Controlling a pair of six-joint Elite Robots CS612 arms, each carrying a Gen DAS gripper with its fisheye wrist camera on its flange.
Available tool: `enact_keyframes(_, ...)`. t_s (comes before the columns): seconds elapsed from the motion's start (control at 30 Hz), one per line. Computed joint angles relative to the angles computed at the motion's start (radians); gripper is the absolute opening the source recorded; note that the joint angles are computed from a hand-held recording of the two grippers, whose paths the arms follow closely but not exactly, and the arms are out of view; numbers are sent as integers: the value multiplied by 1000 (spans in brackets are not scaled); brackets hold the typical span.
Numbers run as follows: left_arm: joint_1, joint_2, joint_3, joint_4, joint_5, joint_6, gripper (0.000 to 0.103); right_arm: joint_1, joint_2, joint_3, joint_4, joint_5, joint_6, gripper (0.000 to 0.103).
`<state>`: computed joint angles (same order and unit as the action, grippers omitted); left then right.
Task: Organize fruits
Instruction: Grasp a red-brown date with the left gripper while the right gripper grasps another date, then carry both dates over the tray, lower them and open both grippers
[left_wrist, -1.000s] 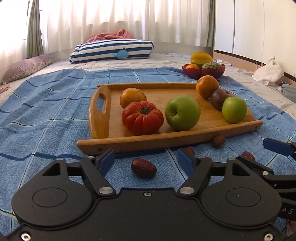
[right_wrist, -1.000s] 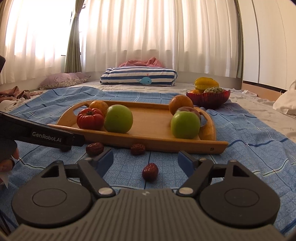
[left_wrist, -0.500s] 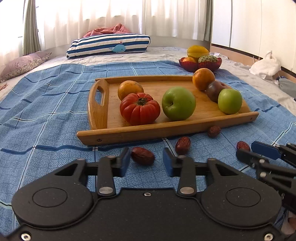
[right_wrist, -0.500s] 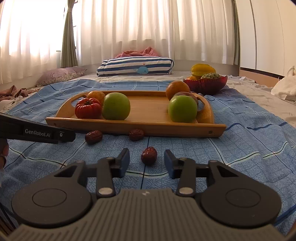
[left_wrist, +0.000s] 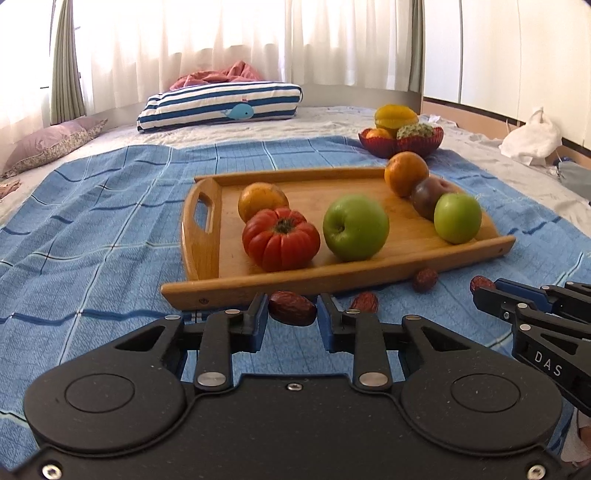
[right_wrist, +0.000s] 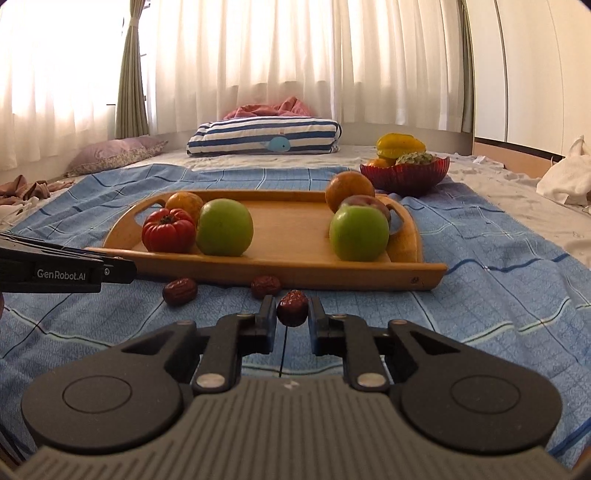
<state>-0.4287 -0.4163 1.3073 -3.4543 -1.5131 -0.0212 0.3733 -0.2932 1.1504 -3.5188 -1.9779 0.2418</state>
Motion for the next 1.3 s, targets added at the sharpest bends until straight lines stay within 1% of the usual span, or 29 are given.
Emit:
enact_keyframes(0.23,8,-5,-29,20,-6,-42,27,-8,7,-31,-21,1,-18,21)
enact_keyframes(0.4,12,-2,-64,13,7,-24,27,-22,11,-62,-32,10,-8,21)
enact_keyframes(0.47,17,2,-87,18,-6,-24,27,-29,13,-77,-35,14,-10,21)
enact_keyframes(0.6,25,18,-144,41,-30,-52,27,-47,20,-116,-17,41,5,21)
enact_keyframes(0.7,32,34,-195,73,-59,-57,27,-56,32,-157,14,51,10,21)
enact_keyframes(0.83,38,61,-271,125,-80,-64,27,-68,50,-208,62,61,32,21)
enact_keyframes(0.93,43,78,-320,180,-96,-88,27,-75,68,-236,66,76,51,21)
enact_keyframes(1.1,45,102,-372,242,-155,-78,27,-73,92,-266,95,69,55,21)
enact_keyframes(1.3,35,136,-454,343,-187,-81,27,-69,111,-290,119,63,51,21)
